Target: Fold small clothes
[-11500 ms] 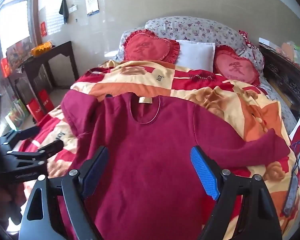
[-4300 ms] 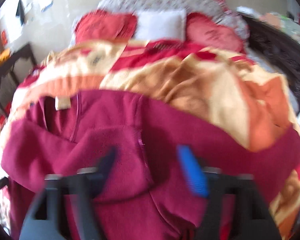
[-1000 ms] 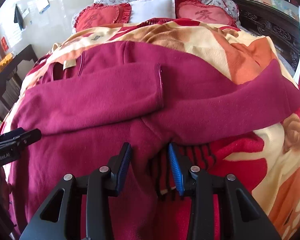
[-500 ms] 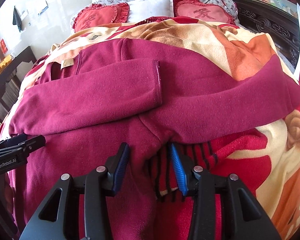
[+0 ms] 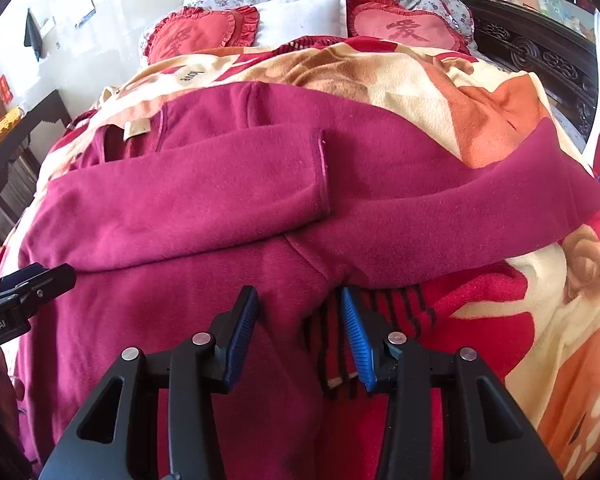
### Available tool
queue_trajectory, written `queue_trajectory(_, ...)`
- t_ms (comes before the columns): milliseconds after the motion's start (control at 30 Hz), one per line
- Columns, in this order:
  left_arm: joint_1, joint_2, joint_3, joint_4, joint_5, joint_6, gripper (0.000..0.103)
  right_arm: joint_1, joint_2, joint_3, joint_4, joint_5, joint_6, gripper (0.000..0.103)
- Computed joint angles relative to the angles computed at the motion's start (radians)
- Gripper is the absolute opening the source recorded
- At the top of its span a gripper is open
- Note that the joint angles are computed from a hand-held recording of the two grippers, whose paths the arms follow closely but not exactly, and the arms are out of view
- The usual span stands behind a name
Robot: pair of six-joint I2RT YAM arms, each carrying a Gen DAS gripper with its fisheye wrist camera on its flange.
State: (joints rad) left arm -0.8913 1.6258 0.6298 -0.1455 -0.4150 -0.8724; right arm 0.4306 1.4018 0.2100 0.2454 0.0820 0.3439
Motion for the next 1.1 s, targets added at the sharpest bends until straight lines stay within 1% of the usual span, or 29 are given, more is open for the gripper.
queue_trajectory(33, -0.005, -0.011, 0.000, -0.008, -0.008, -0.004, 0.087, 0.010, -0.019, 0.002, -0.018, 0.004, 0.005, 0.026)
queue_trajectory(100, -0.011, -0.033, -0.002, -0.027, -0.019, -0.016, 0.091, 0.031, -0.069, 0.002, -0.055, 0.012, 0.017, 0.026)
queue_trajectory(233, -0.013, -0.084, -0.024, -0.035, -0.022, -0.046, 0.094, 0.048, -0.171, -0.007, -0.114, 0.017, 0.040, 0.027)
queue_trajectory(300, -0.010, -0.105, -0.036, -0.032, -0.013, -0.052, 0.097, 0.043, -0.207, -0.012, -0.137, 0.019, 0.043, 0.032)
queue_trajectory(400, -0.006, -0.128, -0.051, -0.027, -0.004, -0.067, 0.098, 0.008, -0.239, -0.018, -0.156, 0.001, 0.020, 0.032)
queue_trajectory(500, -0.003, -0.143, -0.058, -0.028, 0.002, -0.069, 0.098, -0.100, -0.283, -0.027, -0.179, -0.055, -0.046, 0.032)
queue_trajectory(600, 0.000, -0.150, -0.068, -0.027, 0.010, -0.080, 0.098, -0.281, -0.285, -0.024, -0.179, -0.110, -0.161, 0.032)
queue_trajectory(667, 0.006, -0.147, -0.068, -0.028, 0.022, -0.077, 0.098, -0.461, -0.233, -0.003, -0.154, -0.188, -0.256, 0.032)
queue_trajectory(733, 0.007, -0.141, -0.064, -0.035, 0.018, -0.074, 0.098, -0.659, -0.135, 0.045, -0.122, -0.268, -0.332, 0.032)
queue_trajectory(833, 0.013, -0.122, -0.048, -0.047, 0.020, -0.065, 0.098, -0.886, 0.050, 0.159, -0.078, -0.331, -0.383, 0.032)
queue_trajectory(967, 0.024, -0.091, -0.025, -0.055, 0.022, -0.050, 0.098, -1.091, 0.268, 0.342, -0.084, -0.418, -0.360, 0.032)
queue_trajectory(1033, 0.028, -0.075, -0.016, -0.053, 0.024, -0.047, 0.098, -1.167, 0.373, 0.442, -0.107, -0.522, -0.335, 0.030)
queue_trajectory(1067, 0.028, -0.065, -0.012, -0.050, 0.024, -0.048, 0.098, -1.204, 0.426, 0.498, -0.134, -0.590, -0.324, 0.028)
queue_trajectory(1100, 0.028, -0.054, -0.008, -0.048, 0.026, -0.050, 0.098, -1.222, 0.457, 0.531, -0.151, -0.631, -0.318, 0.028)
